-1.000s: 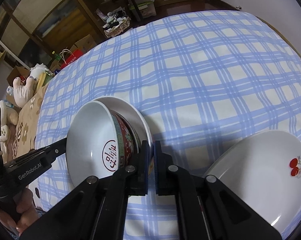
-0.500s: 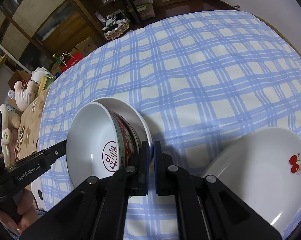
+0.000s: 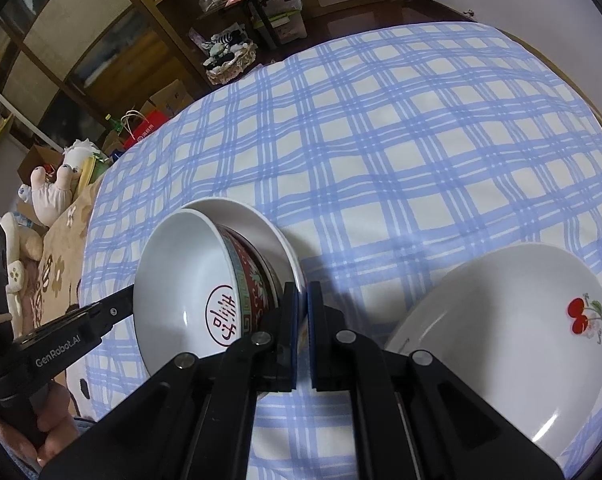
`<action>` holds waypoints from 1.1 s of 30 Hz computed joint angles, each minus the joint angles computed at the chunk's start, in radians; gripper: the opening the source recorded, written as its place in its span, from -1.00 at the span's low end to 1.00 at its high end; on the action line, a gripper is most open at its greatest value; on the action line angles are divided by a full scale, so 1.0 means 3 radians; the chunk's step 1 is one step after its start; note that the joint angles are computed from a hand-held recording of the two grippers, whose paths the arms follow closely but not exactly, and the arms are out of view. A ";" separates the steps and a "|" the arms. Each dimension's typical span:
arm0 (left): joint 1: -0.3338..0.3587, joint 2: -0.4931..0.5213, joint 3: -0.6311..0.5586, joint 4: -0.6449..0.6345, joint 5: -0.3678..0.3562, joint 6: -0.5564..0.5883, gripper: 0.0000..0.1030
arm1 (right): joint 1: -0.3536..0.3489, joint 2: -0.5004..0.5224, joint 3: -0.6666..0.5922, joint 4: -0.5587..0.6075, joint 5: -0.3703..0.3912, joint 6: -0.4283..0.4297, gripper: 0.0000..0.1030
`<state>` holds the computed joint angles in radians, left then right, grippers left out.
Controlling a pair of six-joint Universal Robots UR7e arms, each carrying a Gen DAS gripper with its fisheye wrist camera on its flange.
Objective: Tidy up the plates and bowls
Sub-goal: 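Carry the bowl stack over the cherry-print plate and lower it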
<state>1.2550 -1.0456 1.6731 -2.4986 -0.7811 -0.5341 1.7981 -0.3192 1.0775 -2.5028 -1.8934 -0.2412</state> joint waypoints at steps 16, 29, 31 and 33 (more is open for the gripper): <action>-0.0100 -0.0052 0.0084 -0.0146 -0.0012 0.0090 -0.93 | 0.0001 -0.0255 0.0317 -0.0179 0.0018 -0.0006 -0.87; -0.0278 0.0035 0.0045 -0.0261 -0.0039 0.0222 -0.92 | -0.0019 -0.0578 0.0656 -0.0440 -0.0019 0.0023 -0.87; -0.0313 0.0067 0.0017 -0.0250 -0.0066 0.0237 -0.92 | -0.0031 -0.0644 0.0714 -0.0474 -0.0037 0.0033 -0.87; -0.0346 0.0097 -0.0007 -0.0239 -0.0077 0.0259 -0.92 | -0.0056 -0.0716 0.0779 -0.0505 -0.0035 0.0059 -0.87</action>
<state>1.1513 -1.0164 1.6711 -2.5703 -0.8041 -0.4564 1.7814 -0.5339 1.3113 -2.6542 -1.9039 -0.2235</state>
